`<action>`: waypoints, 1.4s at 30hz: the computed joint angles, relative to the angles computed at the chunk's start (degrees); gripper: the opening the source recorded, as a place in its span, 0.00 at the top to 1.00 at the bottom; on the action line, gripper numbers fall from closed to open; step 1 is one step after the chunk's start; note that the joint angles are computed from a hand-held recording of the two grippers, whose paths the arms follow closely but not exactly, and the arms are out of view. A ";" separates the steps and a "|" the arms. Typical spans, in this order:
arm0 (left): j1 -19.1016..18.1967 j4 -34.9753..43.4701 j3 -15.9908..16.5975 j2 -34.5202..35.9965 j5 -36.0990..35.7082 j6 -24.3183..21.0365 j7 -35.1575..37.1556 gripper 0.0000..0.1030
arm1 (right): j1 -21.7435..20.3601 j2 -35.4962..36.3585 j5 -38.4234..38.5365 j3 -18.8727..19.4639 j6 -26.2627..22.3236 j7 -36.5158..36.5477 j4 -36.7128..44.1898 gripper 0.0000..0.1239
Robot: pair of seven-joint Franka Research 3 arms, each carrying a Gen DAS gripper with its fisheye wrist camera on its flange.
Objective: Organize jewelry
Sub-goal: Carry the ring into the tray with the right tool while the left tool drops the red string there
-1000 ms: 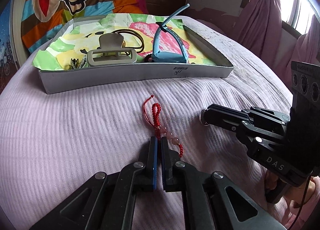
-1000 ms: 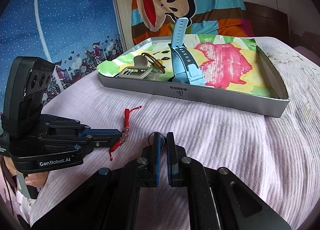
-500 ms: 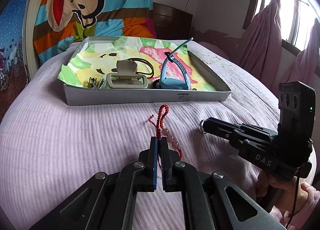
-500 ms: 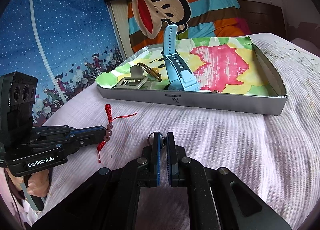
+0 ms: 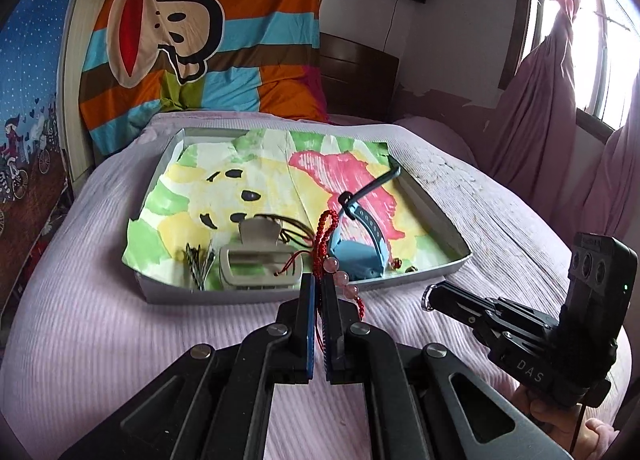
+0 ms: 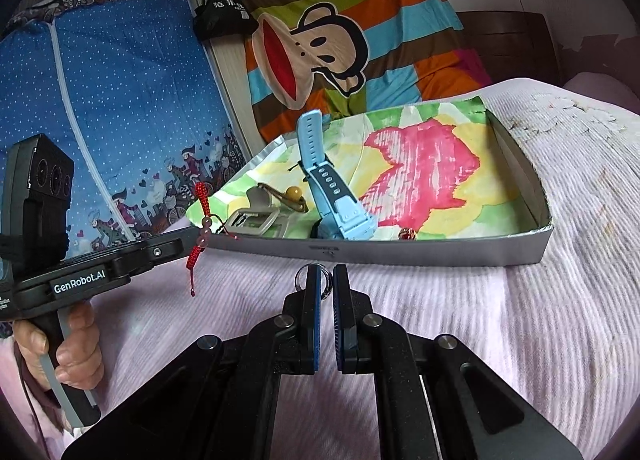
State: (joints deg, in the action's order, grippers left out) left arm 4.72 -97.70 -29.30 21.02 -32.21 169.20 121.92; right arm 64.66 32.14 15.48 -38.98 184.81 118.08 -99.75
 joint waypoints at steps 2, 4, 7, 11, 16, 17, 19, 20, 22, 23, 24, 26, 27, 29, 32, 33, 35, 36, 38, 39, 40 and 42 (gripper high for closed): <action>-2.43 3.32 2.35 1.86 2.97 -0.51 -3.26 0.97 | 0.83 0.70 0.01 -1.81 0.22 0.05 0.44 0.96; -5.04 7.01 4.95 3.95 7.07 -1.21 -7.68 0.97 | 1.04 1.30 0.22 -3.00 0.11 -0.15 1.07 0.96; -9.40 13.51 9.64 7.40 14.87 -3.42 -15.46 0.97 | 0.54 2.18 1.11 -4.08 -0.21 0.15 2.35 0.96; -12.94 24.09 13.45 13.03 22.77 -8.82 -23.48 0.97 | -2.95 4.93 -0.55 -4.56 -5.87 2.51 8.59 0.96; -16.54 40.85 16.41 21.91 30.97 -22.04 -30.26 0.97 | -10.89 8.30 -2.44 -0.26 -14.47 5.32 18.72 0.96; -17.16 44.62 16.64 24.00 32.16 -25.04 -30.55 0.97 | -12.70 8.77 -2.45 1.37 -15.95 5.56 20.46 0.96; -18.40 50.67 17.30 27.37 34.00 -30.03 -31.10 0.97 | -16.08 9.82 -2.44 4.52 -19.13 6.00 23.81 0.96; -18.94 52.94 17.60 28.67 34.74 -31.91 -31.17 0.97 | -17.19 10.38 -2.85 5.47 -20.69 6.32 25.10 0.96; -20.07 57.74 18.24 31.42 35.94 -35.06 -31.31 0.97 | -18.96 11.44 -3.93 7.11 -23.59 6.92 27.51 0.96; -20.54 59.99 18.45 32.71 36.29 -36.39 -31.24 0.97 | -19.81 11.79 -4.37 8.07 -24.75 7.12 28.39 0.96; -20.84 61.52 18.55 33.62 36.41 -37.26 -31.22 0.97 | -20.67 12.18 -4.77 9.02 -25.74 7.35 29.34 0.96; -20.90 61.01 18.47 33.51 36.27 -37.19 -31.25 0.96 | -22.29 12.78 -5.61 10.94 -27.17 7.65 31.02 0.96; -20.97 60.40 18.59 33.25 36.40 -37.05 -31.33 0.96 | -22.76 12.86 -6.23 11.61 -27.35 7.87 31.26 0.96; -20.64 57.37 18.44 31.73 36.41 -35.66 -31.28 0.96 | -23.76 12.83 -7.44 13.16 -27.62 8.02 31.63 0.96; -19.48 50.06 17.66 28.03 36.16 -31.16 -31.21 0.96 | -24.41 12.29 -9.72 14.56 -26.99 9.08 30.99 0.95; -19.16 48.95 17.38 27.50 36.05 -30.26 -31.12 0.96 | -24.58 11.83 -10.47 14.96 -26.43 9.47 30.30 0.95; -18.25 44.63 16.78 25.30 35.71 -27.12 -30.97 0.94 | -24.83 10.70 -11.94 15.72 -24.68 10.37 28.37 0.95; -17.83 42.37 16.55 24.15 35.64 -25.44 -30.93 0.89 | -24.70 9.92 -12.85 15.77 -23.39 11.08 26.94 0.95; -17.20 38.13 16.39 21.91 35.80 -22.07 -31.22 0.75 | -24.20 8.74 -14.90 15.36 -21.20 12.95 24.62 0.93; -16.90 36.03 16.33 20.85 35.96 -20.12 -31.46 0.66 | -23.79 8.00 -16.02 14.94 -20.15 14.02 23.27 0.92; -16.57 34.15 16.17 19.88 36.09 -18.37 -31.59 0.58 | -23.30 7.50 -17.17 14.38 -19.11 15.28 22.24 0.88; -15.92 30.86 15.84 18.16 36.31 -14.99 -31.92 0.50 | -22.19 6.37 -19.59 12.97 -17.34 17.79 20.12 0.81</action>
State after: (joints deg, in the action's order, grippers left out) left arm -11.20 -66.84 -13.46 39.19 4.10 154.21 89.99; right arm 42.47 38.51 -4.11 -26.01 167.47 135.87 -79.62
